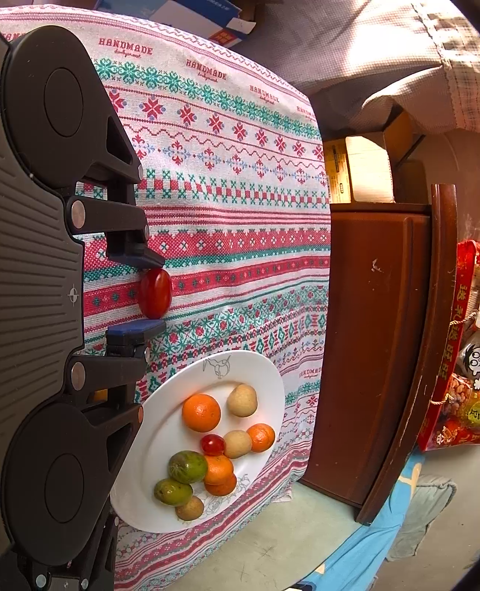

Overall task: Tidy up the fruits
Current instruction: 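Grasp the last mandarin with the right tool while the left tool grasps a cherry tomato, then place the mandarin on the plate with the right tool while the left tool places the tomato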

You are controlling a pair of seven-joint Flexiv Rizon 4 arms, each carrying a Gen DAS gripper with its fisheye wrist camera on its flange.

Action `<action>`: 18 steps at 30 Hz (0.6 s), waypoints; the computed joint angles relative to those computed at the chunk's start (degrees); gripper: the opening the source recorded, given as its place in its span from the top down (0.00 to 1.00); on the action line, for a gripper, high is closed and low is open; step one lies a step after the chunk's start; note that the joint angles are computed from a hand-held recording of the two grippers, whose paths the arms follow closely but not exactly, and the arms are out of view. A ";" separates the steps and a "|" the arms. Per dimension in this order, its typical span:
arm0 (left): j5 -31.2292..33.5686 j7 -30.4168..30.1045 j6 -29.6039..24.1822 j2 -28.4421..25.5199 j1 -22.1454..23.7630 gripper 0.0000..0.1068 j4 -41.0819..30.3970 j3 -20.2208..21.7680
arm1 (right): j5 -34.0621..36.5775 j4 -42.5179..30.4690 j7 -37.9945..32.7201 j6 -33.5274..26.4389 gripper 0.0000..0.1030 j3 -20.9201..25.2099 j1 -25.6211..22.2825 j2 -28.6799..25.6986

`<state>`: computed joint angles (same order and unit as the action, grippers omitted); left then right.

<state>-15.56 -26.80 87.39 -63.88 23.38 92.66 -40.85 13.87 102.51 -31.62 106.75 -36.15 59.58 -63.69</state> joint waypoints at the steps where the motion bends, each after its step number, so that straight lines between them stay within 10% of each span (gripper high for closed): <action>1: -0.04 -0.03 -0.05 0.02 0.17 0.75 0.05 -0.17 | -0.02 -0.02 -0.05 -0.01 0.70 -0.06 0.04 -0.04; 18: -0.85 -0.59 -0.78 -0.31 6.16 0.75 2.74 -9.82 | 7.69 5.11 2.05 1.28 0.71 -11.43 7.14 -1.94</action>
<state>-16.40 -27.40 86.61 -64.19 29.53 95.40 -50.67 21.56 107.61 -29.57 108.02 -47.58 66.72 -65.62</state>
